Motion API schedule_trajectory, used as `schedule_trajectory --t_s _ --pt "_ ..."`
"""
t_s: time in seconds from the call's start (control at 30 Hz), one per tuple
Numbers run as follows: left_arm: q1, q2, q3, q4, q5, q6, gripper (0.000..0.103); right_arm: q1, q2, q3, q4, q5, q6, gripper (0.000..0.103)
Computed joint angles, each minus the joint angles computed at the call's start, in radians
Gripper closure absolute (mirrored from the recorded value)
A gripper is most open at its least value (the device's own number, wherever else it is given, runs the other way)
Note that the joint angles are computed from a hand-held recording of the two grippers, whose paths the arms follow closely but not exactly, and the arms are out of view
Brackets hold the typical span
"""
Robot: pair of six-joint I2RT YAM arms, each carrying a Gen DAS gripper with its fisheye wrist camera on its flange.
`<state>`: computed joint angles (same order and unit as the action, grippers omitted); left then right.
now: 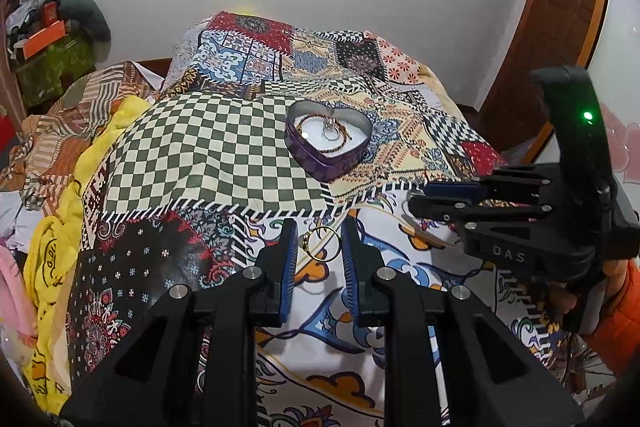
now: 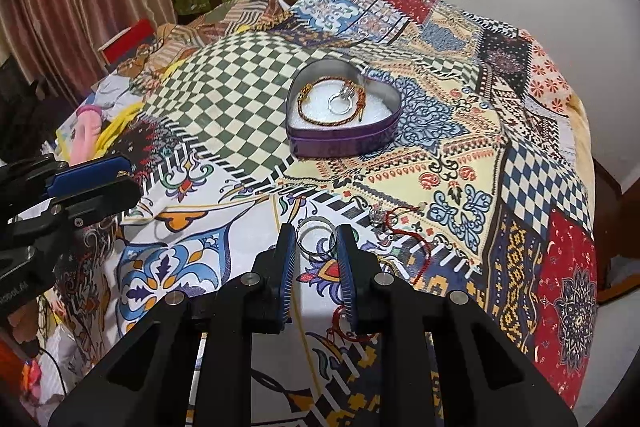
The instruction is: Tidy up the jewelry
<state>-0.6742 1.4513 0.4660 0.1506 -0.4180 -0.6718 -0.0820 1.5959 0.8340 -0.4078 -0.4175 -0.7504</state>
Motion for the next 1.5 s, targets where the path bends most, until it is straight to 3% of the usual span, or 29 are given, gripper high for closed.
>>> schedule_trajectory --t_s 0.43,0.87,1.5 --pt "0.029 0.008 0.119 -0.095 -0.042 0.013 0.082 -0.063 -0.089 0.043 -0.057 -0.113 0.047 0.084" --pt "0.048 0.12 0.24 -0.064 -0.043 0.07 0.082 -0.078 -0.055 0.151 -0.077 -0.179 0.111 0.084" --pt "0.207 0.472 0.489 0.0 0.118 0.221 0.082 -0.02 0.294 0.479 -0.154 -0.205 0.167 0.084"
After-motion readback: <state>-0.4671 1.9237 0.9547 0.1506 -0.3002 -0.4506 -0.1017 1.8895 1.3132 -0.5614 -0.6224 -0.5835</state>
